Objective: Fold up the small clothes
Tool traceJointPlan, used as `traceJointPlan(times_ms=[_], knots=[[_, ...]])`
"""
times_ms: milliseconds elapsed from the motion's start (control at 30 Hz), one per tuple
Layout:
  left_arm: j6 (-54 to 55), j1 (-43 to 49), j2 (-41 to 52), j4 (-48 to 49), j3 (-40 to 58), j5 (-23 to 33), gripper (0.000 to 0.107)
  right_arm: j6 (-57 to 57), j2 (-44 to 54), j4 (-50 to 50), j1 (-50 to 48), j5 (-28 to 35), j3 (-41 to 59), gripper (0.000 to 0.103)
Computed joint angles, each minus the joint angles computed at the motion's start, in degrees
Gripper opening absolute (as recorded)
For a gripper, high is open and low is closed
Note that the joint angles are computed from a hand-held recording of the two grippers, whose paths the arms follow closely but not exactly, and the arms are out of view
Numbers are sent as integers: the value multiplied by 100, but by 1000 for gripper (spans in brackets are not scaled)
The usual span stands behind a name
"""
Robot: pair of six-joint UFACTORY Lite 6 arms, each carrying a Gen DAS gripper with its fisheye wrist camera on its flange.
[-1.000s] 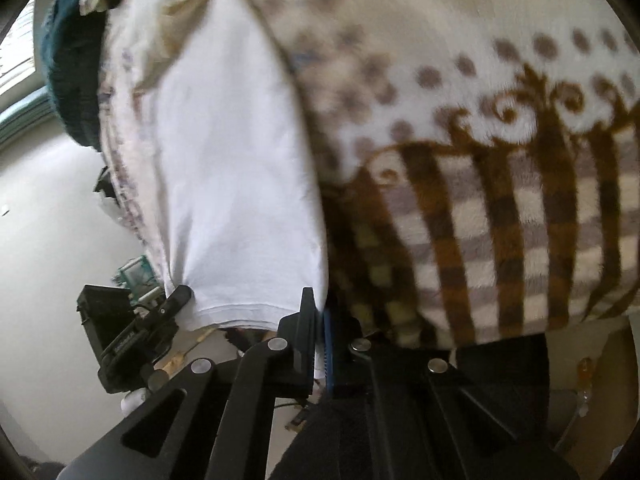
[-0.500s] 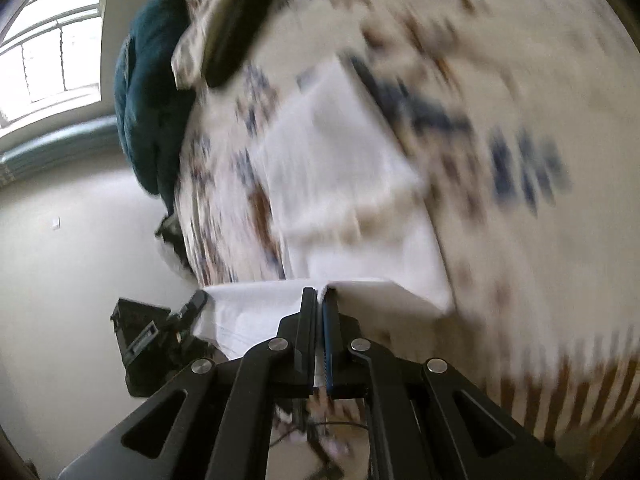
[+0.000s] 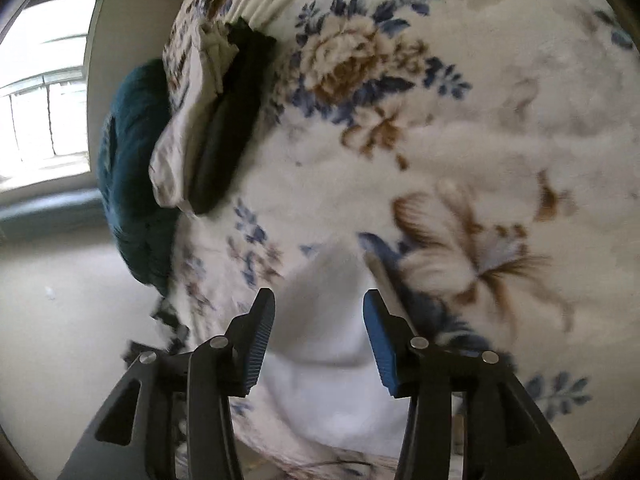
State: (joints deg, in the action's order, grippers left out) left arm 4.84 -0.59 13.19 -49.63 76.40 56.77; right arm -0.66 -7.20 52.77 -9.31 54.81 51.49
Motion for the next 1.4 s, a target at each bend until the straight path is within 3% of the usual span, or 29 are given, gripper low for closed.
traceJointPlan(times_ms=[133, 267, 333, 367, 433, 567, 667, 733, 867, 1033, 1233, 1300, 1333, 1400], knots=[[11, -438, 417, 752, 213, -62, 54, 103, -156, -850, 296, 32, -210, 48], [251, -840, 1155, 823, 740, -149, 50, -140, 408, -674, 575, -309, -205, 48], [217, -987, 1252, 980, 930, -395, 18, -366, 791, -314, 618, -487, -144, 48], [112, -1022, 1346, 1121, 1110, -384, 6, -480, 931, -117, 630, -573, -123, 31], [153, -951, 1399, 1053, 1216, -421, 5, -379, 1039, -45, 754, -908, 0, 3], [238, -714, 1555, 932, 1248, -445, 5, 160, 1029, -440, 906, -1321, 337, 2], [270, -571, 1898, 787, 1460, -145, 10, 294, 1290, -700, 941, -1341, 557, 2], [412, -343, 1917, 406, 1362, 130, 13, 715, 1608, -1390, 1086, -1150, 890, 7], [846, 78, 972, 188, 361, 325, 38, 1162, 1137, -2137, 1142, -754, 785, 44], [1100, 196, -359, 129, -1207, 659, 41, 630, -405, -1721, 873, -52, -528, 46], [751, -284, -1411, 210, -2552, 143, 39, -9, -1667, -458, 684, 386, -2238, 46], [652, -384, -1529, 268, -2649, -24, 26, 41, -1891, -308, 819, 167, -2567, 28], [564, -406, -1495, 371, -2598, -30, 25, 150, -1913, -425, 938, 69, -2598, 8], [487, -362, -1468, 484, -2456, 37, 24, 393, -1921, -727, 1076, -22, -2579, 6]])
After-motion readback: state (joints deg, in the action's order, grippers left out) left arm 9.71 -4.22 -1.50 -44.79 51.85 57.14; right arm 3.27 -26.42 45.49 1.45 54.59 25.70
